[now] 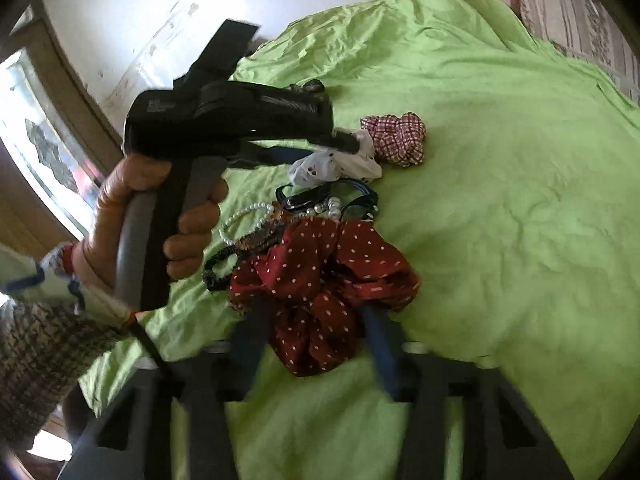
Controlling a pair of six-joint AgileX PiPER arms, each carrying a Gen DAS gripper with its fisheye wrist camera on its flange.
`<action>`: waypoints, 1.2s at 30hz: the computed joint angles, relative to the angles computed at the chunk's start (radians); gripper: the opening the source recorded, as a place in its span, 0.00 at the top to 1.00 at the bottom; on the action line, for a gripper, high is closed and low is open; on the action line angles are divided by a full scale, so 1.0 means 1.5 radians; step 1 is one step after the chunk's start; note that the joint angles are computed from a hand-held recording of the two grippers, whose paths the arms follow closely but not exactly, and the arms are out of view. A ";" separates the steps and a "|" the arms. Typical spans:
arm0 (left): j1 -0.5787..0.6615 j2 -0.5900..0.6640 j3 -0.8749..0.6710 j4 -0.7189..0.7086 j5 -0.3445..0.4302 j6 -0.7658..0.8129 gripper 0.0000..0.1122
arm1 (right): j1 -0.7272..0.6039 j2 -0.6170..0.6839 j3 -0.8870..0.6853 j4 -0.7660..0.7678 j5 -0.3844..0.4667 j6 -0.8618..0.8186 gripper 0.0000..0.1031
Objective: Organize jewelry
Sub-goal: 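Close left tool on white scrunchie while right tool closes on red polka-dot scrunchie, then carry both held scrunchies over the red-rimmed tray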
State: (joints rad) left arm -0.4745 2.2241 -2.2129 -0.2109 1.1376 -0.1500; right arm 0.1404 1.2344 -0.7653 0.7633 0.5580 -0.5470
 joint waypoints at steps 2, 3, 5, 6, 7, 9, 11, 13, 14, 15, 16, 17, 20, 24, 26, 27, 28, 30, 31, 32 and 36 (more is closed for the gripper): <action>-0.002 -0.037 0.051 0.004 -0.031 0.000 0.89 | 0.019 -0.020 0.009 -0.039 -0.026 0.036 0.91; -0.003 -0.054 0.071 0.005 -0.041 -0.002 0.89 | 0.027 -0.031 0.014 -0.055 -0.038 0.050 0.92; 0.000 -0.107 0.134 -0.009 -0.071 0.003 0.90 | 0.033 -0.051 0.023 -0.068 -0.052 0.061 0.92; 0.001 -0.132 0.164 -0.012 -0.085 0.006 0.90 | 0.033 -0.057 0.026 -0.070 -0.054 0.064 0.92; 0.000 -0.162 0.194 -0.011 -0.097 0.006 0.90 | 0.033 -0.061 0.028 -0.072 -0.055 0.067 0.93; 0.002 -0.224 0.252 -0.015 -0.120 0.009 0.90 | 0.027 -0.070 0.036 -0.064 -0.050 0.067 0.93; 0.006 -0.281 0.300 -0.016 -0.135 0.011 0.90 | 0.012 -0.076 0.038 -0.041 -0.031 0.061 0.93; 0.009 -0.345 0.349 -0.001 -0.146 0.004 0.90 | 0.009 -0.102 0.046 -0.059 -0.020 0.092 0.93; 0.013 -0.386 0.381 0.011 -0.151 0.002 0.90 | 0.021 -0.111 0.047 -0.079 -0.027 0.118 0.93; 0.016 -0.406 0.398 0.020 -0.154 0.000 0.90 | 0.035 -0.126 0.045 -0.112 -0.026 0.157 0.93; 0.022 -0.437 0.422 0.030 -0.156 0.000 0.90 | 0.052 -0.139 0.043 -0.147 -0.026 0.196 0.93; 0.032 -0.467 0.445 0.039 -0.154 0.003 0.90 | 0.078 -0.151 0.035 -0.198 -0.024 0.253 0.93; 0.065 -0.544 0.511 0.076 -0.158 0.003 0.90 | 0.149 -0.168 0.004 -0.317 -0.006 0.390 0.93; 0.190 -0.617 0.595 0.026 -0.168 0.073 0.90 | 0.232 -0.141 -0.053 -0.413 0.024 0.506 0.93; 0.270 -0.626 0.619 -0.033 -0.166 0.130 0.90 | 0.271 -0.107 -0.092 -0.438 0.038 0.545 0.93; 0.316 -0.628 0.632 -0.064 -0.166 0.164 0.90 | 0.284 -0.093 -0.107 -0.447 0.042 0.560 0.93; 0.351 -0.625 0.640 -0.088 -0.166 0.192 0.90 | 0.303 -0.071 -0.128 -0.457 0.047 0.578 0.93; 0.420 -0.613 0.649 -0.139 -0.161 0.250 0.90 | 0.332 -0.021 -0.170 -0.466 0.054 0.601 0.93; 0.456 -0.600 0.650 -0.169 -0.158 0.281 0.90 | 0.341 -0.002 -0.186 -0.469 0.056 0.606 0.93; 0.477 -0.589 0.646 -0.187 -0.155 0.297 0.90 | 0.357 0.031 -0.216 -0.480 0.061 0.619 0.93; 0.580 -0.514 0.609 -0.280 -0.138 0.374 0.90 | 0.393 0.153 -0.338 -0.496 0.084 0.638 0.93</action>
State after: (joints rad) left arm 0.3959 1.4532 -1.2989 -0.6314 0.9303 0.4109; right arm 0.7300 1.4632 -1.2728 0.0194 0.6835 0.4100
